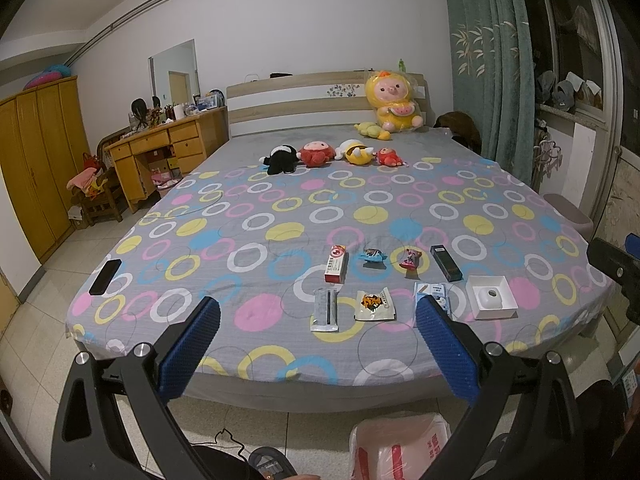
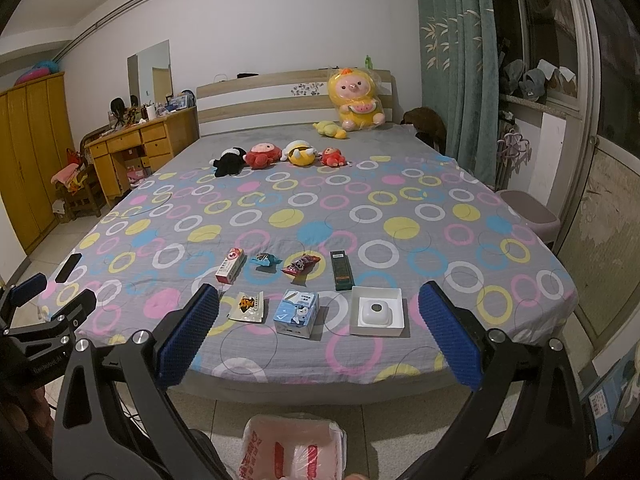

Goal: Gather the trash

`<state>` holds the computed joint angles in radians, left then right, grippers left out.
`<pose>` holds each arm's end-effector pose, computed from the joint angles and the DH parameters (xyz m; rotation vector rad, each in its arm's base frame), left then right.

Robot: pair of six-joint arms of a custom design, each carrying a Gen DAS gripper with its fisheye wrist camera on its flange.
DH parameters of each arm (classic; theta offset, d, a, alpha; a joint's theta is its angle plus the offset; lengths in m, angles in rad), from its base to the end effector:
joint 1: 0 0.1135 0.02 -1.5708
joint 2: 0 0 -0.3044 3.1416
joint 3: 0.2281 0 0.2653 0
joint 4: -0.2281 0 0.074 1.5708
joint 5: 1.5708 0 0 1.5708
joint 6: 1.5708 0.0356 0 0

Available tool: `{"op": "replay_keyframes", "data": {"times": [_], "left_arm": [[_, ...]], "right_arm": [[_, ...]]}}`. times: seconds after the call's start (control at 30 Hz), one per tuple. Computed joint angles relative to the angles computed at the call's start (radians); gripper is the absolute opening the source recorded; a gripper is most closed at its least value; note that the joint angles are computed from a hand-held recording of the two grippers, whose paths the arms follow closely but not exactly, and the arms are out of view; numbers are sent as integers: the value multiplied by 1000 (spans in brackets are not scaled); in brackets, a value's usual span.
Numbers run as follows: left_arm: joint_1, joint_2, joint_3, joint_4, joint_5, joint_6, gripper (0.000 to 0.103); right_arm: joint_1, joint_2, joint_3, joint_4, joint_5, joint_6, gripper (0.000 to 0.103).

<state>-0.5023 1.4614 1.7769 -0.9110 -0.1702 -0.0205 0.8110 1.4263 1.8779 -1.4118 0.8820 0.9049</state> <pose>0.2695 -0.1411 0.4921 0.4198 2.1177 -0.1179 0.1838 0.1535 0.5023 0.4104 2.0820 -0.1475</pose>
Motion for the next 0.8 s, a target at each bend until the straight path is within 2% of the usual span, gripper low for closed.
{"op": "replay_keyframes", "data": {"times": [0.47,0.53,0.8], "left_arm": [[-2,0,1,-1,-3,1,96],[6,18,60,-44,3,7,96],[3,14,46,-34,1,4,96]], "right_arm": [[0,-3,-6,5,-2,0,98],[0,-4,-8,6,-2,1,98],[1,-5,-10,6,-1,2,98]]}}
